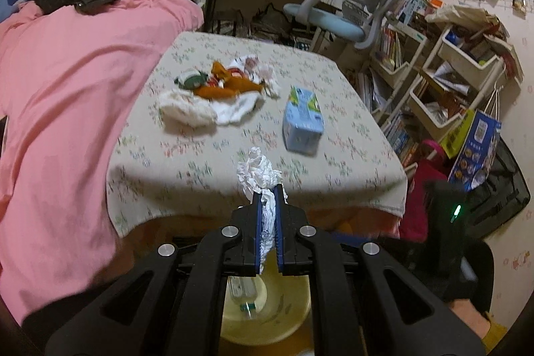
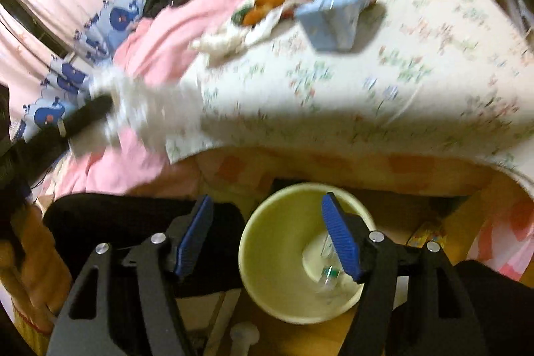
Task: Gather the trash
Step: 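Carry both items to the yellow bucket while the right tool releases the bottle inside, then open the left tool to drop the white tissue into the bucket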
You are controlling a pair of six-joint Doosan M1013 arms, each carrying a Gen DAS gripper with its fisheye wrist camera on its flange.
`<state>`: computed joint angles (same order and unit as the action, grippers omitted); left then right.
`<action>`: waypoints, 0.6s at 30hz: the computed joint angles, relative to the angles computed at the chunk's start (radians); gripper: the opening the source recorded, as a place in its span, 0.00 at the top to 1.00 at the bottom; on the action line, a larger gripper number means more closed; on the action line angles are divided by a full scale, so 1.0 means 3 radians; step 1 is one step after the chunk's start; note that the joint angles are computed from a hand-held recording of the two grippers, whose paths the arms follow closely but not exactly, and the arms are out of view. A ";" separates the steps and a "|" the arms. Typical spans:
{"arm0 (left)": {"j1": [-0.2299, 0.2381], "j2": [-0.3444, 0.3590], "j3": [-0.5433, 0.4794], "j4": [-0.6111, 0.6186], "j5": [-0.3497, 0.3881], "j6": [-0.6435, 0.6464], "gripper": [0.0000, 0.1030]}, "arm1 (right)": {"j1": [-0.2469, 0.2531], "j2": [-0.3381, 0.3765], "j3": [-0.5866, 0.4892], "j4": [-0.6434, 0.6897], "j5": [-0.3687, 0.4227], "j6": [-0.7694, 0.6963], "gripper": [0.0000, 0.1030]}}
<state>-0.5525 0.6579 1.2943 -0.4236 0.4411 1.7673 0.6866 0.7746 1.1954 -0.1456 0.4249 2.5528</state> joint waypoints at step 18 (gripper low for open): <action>-0.0108 0.0001 0.0071 0.0587 0.0336 -0.0353 0.43 | 0.0065 -0.0109 0.0174 -0.1883 -0.0004 0.1991 0.27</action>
